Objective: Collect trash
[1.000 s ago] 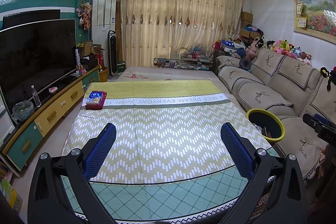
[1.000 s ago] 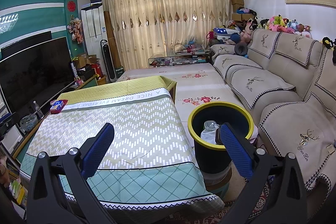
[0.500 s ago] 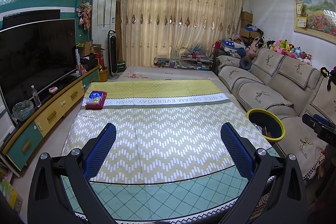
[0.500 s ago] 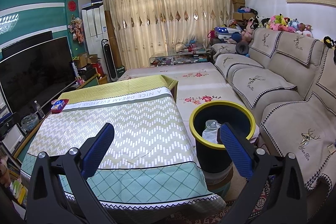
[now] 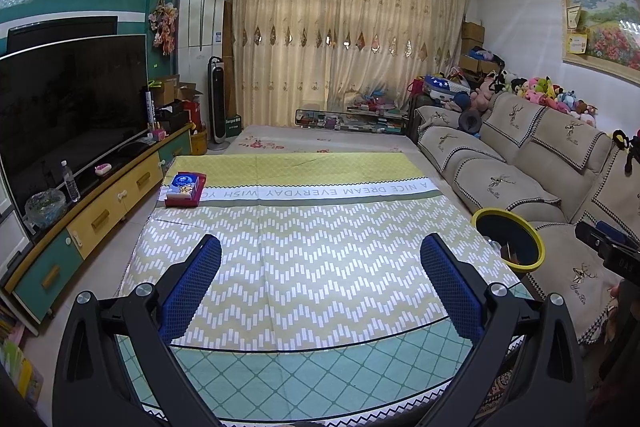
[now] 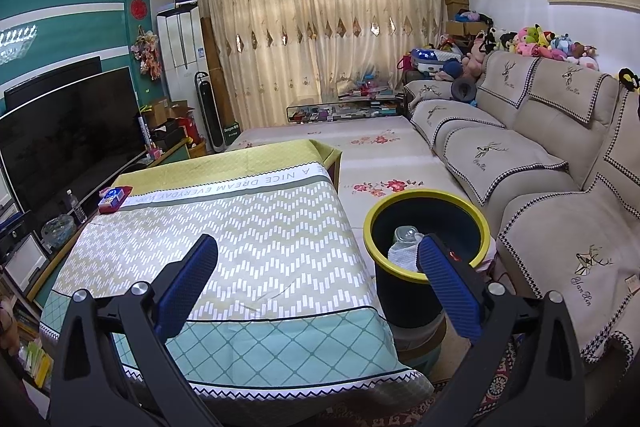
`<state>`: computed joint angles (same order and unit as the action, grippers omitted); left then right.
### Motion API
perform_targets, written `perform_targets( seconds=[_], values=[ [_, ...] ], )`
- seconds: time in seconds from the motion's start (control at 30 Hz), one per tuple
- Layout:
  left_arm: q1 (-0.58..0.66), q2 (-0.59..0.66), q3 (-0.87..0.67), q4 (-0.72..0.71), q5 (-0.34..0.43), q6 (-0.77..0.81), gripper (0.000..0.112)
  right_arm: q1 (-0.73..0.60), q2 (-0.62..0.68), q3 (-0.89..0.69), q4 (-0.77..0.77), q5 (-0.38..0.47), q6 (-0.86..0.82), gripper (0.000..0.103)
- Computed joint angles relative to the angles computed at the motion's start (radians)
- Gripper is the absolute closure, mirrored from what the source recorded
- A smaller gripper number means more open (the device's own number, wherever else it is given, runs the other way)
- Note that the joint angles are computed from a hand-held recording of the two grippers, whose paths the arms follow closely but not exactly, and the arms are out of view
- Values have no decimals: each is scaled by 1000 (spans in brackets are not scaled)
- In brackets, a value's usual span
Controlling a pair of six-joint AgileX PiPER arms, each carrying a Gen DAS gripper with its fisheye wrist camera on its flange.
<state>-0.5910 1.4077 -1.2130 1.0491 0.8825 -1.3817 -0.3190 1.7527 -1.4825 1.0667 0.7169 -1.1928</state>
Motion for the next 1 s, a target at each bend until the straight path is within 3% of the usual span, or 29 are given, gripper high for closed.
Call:
perform_targets(
  seconds=[0.43,0.67,0.77,0.9,1.0],
  values=[
    [33,31,-24,-57,-31,50,14,11,23,-41,-42,14,44,7],
    [94,27,-4,-117,-158,81,14,14,37,-56,-58,19,60,7],
    [124,56,-35,-175,-149,130,14,18,52,-78,-74,30,75,7],
    [220,136,-100,-248,-148,231,14,49,115,-184,-119,63,129,7],
    [329,234,-172,-307,-172,313,14,111,224,-358,-219,97,253,7]
  ],
)
